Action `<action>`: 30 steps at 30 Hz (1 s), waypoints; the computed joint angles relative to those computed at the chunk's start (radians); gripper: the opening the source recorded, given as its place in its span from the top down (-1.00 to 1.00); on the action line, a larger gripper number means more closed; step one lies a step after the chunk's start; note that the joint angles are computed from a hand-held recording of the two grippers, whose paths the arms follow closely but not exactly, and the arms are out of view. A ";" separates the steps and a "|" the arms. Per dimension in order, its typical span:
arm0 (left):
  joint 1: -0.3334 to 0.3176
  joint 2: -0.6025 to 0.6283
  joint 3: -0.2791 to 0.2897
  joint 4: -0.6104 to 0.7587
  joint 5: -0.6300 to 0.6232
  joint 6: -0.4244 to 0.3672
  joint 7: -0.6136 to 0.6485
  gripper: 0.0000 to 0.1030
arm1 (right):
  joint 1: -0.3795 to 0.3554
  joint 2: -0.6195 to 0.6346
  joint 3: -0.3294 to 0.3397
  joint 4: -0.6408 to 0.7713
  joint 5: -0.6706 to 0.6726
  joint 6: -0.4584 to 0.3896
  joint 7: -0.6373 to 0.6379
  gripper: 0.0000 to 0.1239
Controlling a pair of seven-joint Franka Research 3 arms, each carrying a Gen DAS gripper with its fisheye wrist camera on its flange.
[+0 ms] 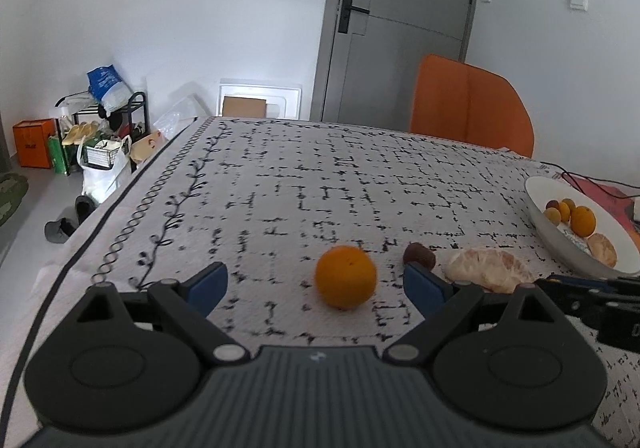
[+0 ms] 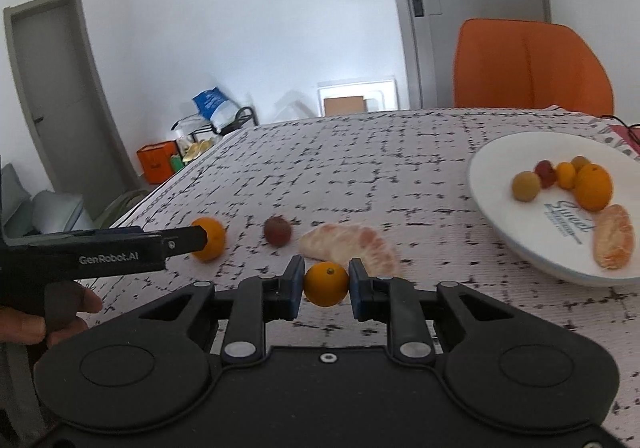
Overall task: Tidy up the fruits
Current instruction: 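Grasp a small mandarin with the right gripper while the left gripper grasps an orange, then carry both fruits over the white plate and open both grippers to release them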
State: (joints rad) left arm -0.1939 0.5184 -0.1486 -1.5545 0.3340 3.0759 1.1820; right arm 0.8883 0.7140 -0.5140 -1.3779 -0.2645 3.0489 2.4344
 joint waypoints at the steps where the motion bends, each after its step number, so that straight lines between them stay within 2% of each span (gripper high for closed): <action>1: -0.004 0.007 0.002 0.011 0.002 -0.002 0.002 -0.81 | 0.007 -0.004 -0.011 -0.009 -0.001 0.003 0.008 0.64; 5: -0.049 0.041 0.039 0.069 0.028 -0.037 -0.011 -0.77 | 0.048 -0.020 -0.073 -0.057 -0.005 0.027 0.046 0.64; 7: -0.092 0.058 0.086 0.102 0.057 -0.069 -0.044 -0.63 | 0.076 -0.026 -0.116 -0.085 -0.003 0.040 0.065 0.64; 8: -0.096 0.068 0.086 0.120 0.061 -0.094 -0.052 -0.38 | 0.090 -0.030 -0.134 -0.099 0.001 0.047 0.072 0.64; 9: -0.086 0.078 0.069 0.138 0.053 -0.123 -0.047 -0.05 | 0.108 -0.033 -0.159 -0.117 0.007 0.058 0.082 0.64; 10: -0.077 0.085 0.054 0.151 0.044 -0.147 -0.044 0.09 | 0.124 -0.034 -0.181 -0.130 0.014 0.064 0.087 0.64; 11: -0.089 0.087 0.070 0.153 0.056 -0.144 -0.064 0.27 | 0.147 -0.034 -0.212 -0.149 0.023 0.074 0.095 0.64; 12: -0.099 0.087 0.083 0.157 0.068 -0.148 -0.079 0.30 | 0.165 -0.035 -0.237 -0.166 0.036 0.084 0.098 0.64; 15: -0.063 0.092 0.024 0.170 0.039 -0.162 -0.046 0.31 | 0.207 -0.033 -0.295 -0.204 0.076 0.104 0.098 0.64; 18: -0.083 0.082 0.041 0.158 0.057 -0.132 -0.061 0.31 | 0.240 -0.030 -0.340 -0.238 0.118 0.127 0.089 0.64; 20: -0.071 0.080 0.017 0.157 0.047 -0.123 -0.040 0.31 | 0.265 -0.027 -0.373 -0.260 0.146 0.141 0.083 0.64; 30: -0.089 0.102 -0.026 0.203 0.025 -0.118 0.040 0.31 | 0.366 -0.003 -0.499 -0.349 0.297 0.189 0.026 0.64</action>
State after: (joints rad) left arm -0.2827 0.6201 -0.1749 -1.3520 0.3588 2.9576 1.2221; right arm 1.2539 0.7107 -1.0126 -1.7269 0.0321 3.2374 2.4606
